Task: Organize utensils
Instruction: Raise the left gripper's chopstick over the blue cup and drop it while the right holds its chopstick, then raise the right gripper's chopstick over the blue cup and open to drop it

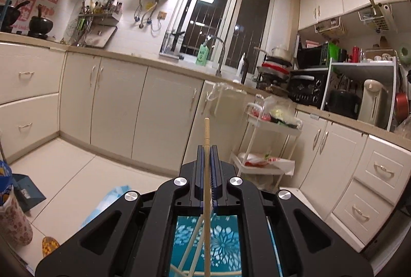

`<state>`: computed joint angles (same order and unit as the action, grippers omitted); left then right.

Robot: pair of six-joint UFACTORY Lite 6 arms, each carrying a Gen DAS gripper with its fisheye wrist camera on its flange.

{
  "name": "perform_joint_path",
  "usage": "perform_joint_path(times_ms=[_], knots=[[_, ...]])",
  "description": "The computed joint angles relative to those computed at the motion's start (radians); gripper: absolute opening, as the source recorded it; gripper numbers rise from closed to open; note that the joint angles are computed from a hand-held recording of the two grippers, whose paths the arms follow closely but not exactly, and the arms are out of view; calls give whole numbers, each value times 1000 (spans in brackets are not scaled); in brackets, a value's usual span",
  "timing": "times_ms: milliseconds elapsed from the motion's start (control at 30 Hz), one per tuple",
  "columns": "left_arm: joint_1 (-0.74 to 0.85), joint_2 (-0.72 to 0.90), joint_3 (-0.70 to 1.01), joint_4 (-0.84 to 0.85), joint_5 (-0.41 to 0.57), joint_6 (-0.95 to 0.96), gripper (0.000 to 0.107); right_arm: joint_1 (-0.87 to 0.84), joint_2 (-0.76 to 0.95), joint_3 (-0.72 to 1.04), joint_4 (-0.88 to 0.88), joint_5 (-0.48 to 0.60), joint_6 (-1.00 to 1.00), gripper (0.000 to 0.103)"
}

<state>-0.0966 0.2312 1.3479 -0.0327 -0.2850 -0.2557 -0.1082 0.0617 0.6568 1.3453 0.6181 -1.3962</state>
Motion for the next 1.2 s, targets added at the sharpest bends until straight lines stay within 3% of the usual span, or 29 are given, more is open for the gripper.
perform_joint_path(times_ms=[200, 367, 533, 667, 733, 867, 1100, 1200], knots=[[9, -39, -56, 70, 56, -38, 4, -2, 4, 2, 2, 3, -2, 6], [34, -138, -166, 296, 99, -221, 10, -8, 6, 2, 2, 12, -3, 6], [82, -328, -361, 466, 107, -371, 39, -11, 5, 0, 3, 15, -5, 6], [174, -508, -563, 770, 101, -672, 50, -4, 1, -2, 2, 3, -4, 6], [243, -561, -661, 959, 83, -849, 58, 0, -1, -3, 3, -1, -3, 6], [370, -556, -777, 1173, 18, -1042, 59, 16, -5, -5, 6, -22, -3, 6], [528, -460, -844, 1267, -148, -1115, 62, 64, -43, -23, -11, -96, 18, 6], [538, -448, -849, 1260, -175, -1098, 67, 120, -77, -36, -40, -174, 54, 6]])
